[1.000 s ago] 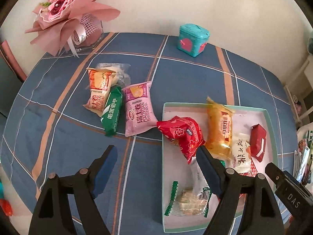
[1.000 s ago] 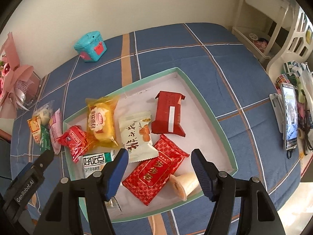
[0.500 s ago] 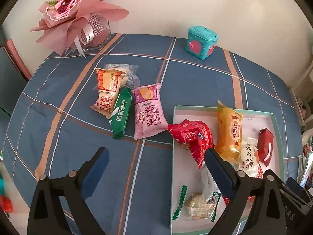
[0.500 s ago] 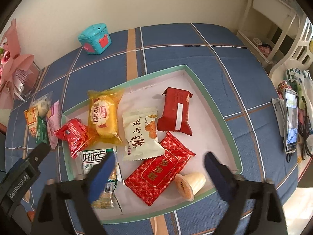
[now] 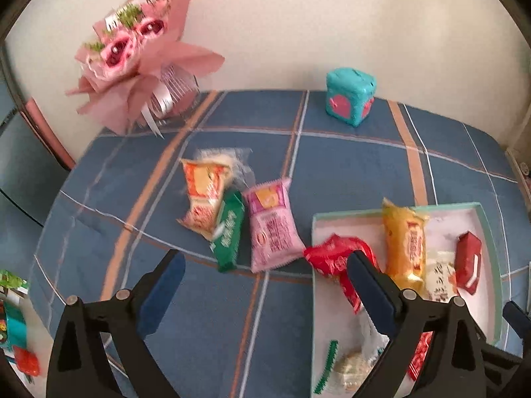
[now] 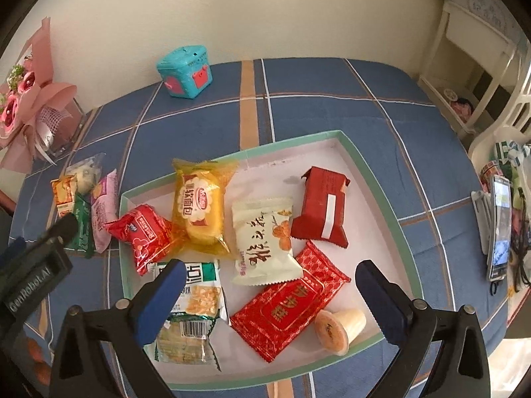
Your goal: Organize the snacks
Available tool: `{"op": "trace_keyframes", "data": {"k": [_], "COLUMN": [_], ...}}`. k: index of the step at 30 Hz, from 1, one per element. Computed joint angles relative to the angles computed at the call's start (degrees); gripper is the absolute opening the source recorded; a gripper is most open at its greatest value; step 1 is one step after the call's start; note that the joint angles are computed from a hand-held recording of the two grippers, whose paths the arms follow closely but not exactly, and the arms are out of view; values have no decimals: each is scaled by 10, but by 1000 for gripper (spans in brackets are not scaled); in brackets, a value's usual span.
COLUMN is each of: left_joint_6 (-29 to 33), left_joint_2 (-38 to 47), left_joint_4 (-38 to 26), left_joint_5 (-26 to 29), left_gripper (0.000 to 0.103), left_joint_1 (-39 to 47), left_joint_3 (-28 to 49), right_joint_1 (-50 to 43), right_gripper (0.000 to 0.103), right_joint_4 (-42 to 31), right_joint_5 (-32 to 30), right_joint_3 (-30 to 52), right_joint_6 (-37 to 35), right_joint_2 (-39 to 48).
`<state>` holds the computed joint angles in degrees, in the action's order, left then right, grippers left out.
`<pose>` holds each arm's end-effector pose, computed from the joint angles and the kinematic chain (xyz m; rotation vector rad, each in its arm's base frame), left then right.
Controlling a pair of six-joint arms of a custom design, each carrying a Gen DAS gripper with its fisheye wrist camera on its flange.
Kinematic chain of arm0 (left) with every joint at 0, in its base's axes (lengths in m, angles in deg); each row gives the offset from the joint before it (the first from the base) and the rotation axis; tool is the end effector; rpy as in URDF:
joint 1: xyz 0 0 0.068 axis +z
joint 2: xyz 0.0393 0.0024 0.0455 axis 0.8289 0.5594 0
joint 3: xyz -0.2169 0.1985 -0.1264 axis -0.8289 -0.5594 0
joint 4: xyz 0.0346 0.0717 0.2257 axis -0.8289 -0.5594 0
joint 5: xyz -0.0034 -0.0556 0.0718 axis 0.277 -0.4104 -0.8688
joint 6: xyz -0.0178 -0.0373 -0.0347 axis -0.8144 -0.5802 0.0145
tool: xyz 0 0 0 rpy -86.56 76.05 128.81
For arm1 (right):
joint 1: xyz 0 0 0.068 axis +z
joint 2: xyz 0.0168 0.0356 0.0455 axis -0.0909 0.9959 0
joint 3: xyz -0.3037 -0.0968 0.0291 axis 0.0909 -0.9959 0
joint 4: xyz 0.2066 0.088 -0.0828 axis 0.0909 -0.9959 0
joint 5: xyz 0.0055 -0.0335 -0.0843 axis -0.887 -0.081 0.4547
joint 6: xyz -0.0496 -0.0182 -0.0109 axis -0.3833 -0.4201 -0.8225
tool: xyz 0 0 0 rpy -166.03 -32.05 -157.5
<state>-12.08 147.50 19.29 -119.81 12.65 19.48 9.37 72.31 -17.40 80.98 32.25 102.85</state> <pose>0.3150 -0.2716 0.1638 -0.3477 2.5660 0.2852 0.3187 0.0798 0.1535 0.0691 2.7237 0.0327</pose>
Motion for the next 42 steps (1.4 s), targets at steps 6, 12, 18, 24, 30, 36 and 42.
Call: {"op": "trace_keyframes", "data": {"k": [6,12,18,24,30,36,42], "left_joint_6": [-2,8,46,99,101,118,142], "left_joint_2": [21,50,62,30,-29,-66,-88], "left_joint_4": [-56,-88,-64,36,138,224,305], "left_joint_5": [-19,2,-11,19,75,104,149], "left_gripper": [98,98,98,98,98,98,98], "left_joint_1": [24,54,70,108,176,221,258], "left_joint_3": [46,106,117,28,-98,-189,-252], "right_joint_1": [1,8,15,28,74,136,174], "right_gripper": [103,103,103,103,103,103,92], "right_joint_4": [5,13,17,29,51,46,42], "right_joint_5": [-2,8,28,21,19,12,-11], "right_joint_3": [19,46,74,90,107,151,198], "right_joint_6": [14,25,19,30,25,22,39], "right_joint_2": [20,42,64,66,61,97,145]}}
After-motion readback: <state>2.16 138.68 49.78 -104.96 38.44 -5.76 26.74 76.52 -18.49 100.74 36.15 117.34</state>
